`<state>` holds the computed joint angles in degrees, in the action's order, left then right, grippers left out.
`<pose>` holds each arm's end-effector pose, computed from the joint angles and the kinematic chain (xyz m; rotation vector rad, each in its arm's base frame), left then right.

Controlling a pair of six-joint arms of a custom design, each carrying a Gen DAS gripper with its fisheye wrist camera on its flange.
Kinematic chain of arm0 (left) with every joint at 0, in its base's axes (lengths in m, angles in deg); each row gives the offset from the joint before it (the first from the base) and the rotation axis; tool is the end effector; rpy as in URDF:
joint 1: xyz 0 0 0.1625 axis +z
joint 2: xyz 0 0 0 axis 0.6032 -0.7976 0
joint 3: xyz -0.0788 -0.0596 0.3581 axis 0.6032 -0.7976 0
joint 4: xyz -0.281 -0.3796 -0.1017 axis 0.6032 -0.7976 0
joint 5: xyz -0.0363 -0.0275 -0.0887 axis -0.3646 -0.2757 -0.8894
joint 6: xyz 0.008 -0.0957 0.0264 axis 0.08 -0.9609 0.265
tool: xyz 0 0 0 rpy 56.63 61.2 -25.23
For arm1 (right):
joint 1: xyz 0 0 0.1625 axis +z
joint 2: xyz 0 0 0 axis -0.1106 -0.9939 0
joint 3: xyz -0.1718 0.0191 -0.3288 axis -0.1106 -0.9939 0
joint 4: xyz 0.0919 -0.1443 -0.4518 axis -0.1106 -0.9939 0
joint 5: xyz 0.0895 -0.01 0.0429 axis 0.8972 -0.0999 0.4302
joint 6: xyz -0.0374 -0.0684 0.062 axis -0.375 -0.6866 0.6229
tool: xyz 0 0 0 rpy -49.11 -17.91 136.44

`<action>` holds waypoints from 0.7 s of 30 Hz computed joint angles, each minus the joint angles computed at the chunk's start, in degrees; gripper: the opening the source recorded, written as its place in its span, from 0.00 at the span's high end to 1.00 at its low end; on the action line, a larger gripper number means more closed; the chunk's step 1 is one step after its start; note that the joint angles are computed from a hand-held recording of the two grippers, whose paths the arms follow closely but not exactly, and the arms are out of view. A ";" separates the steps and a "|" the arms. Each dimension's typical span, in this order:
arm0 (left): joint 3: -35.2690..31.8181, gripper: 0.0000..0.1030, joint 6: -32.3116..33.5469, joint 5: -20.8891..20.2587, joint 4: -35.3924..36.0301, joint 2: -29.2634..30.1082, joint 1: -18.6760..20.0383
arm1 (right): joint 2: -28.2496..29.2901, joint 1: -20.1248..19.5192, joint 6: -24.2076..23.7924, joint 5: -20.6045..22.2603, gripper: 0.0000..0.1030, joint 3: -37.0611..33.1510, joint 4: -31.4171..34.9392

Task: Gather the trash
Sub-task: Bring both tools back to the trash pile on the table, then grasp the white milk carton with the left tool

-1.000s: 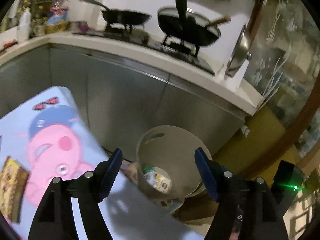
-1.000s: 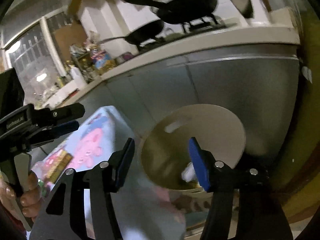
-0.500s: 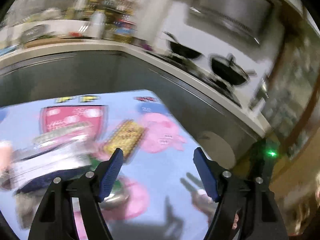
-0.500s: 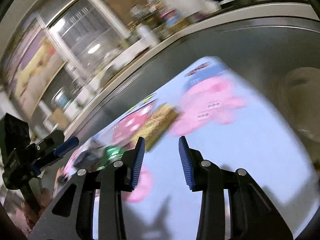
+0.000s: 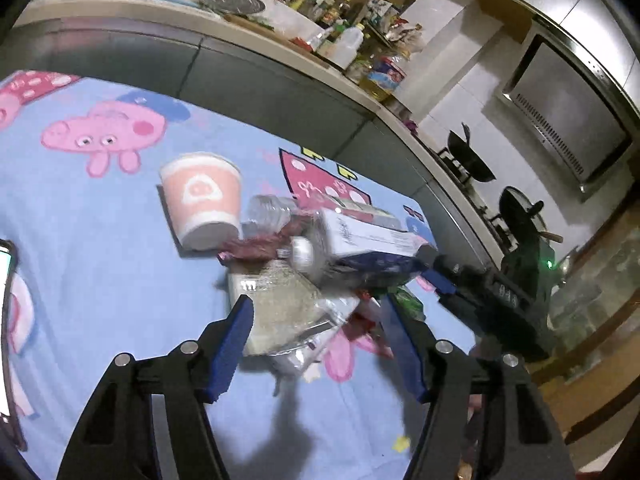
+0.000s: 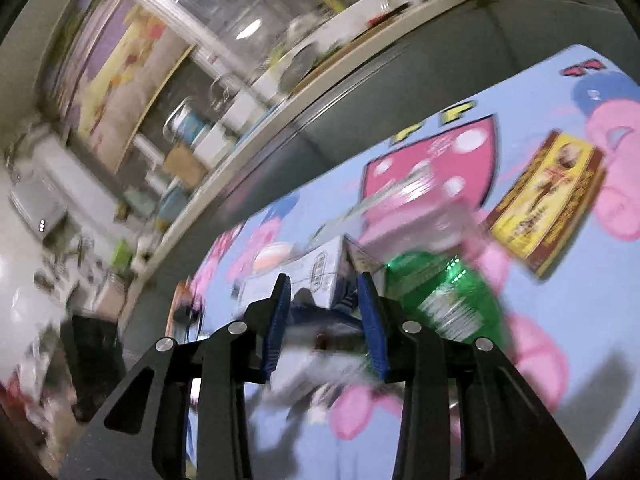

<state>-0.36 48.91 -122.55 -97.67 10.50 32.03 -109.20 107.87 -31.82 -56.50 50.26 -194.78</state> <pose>-0.1282 -0.7246 0.2680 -0.7027 -2.9808 0.6758 0.2583 -0.6871 0.1179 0.1295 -2.7962 1.2727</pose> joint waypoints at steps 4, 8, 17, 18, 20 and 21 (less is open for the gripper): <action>-0.99 0.34 -0.73 -1.39 0.47 0.65 1.00 | 1.36 2.46 -3.65 0.31 0.66 2.06 0.43; -1.23 0.31 -2.04 -1.52 1.29 0.71 2.07 | 3.76 4.00 -5.79 0.59 0.66 2.54 2.34; -0.44 0.30 -3.45 -1.22 2.76 -0.02 2.97 | 5.35 5.98 -8.83 -2.08 0.66 4.06 2.45; -0.41 0.30 -3.65 -1.23 2.86 -0.01 2.96 | 4.74 6.02 -9.09 -2.30 0.66 4.73 1.89; -0.47 0.30 -3.91 -1.31 3.31 0.03 2.79 | 3.66 6.11 -9.40 -2.79 0.65 6.09 0.36; -0.51 0.29 -4.00 -1.24 3.46 0.08 2.61 | 3.22 6.17 -9.44 -3.18 0.65 6.59 -0.54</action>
<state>-0.87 44.91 -123.79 -94.21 10.58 34.64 -105.98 114.03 -41.26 -59.69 56.84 -195.32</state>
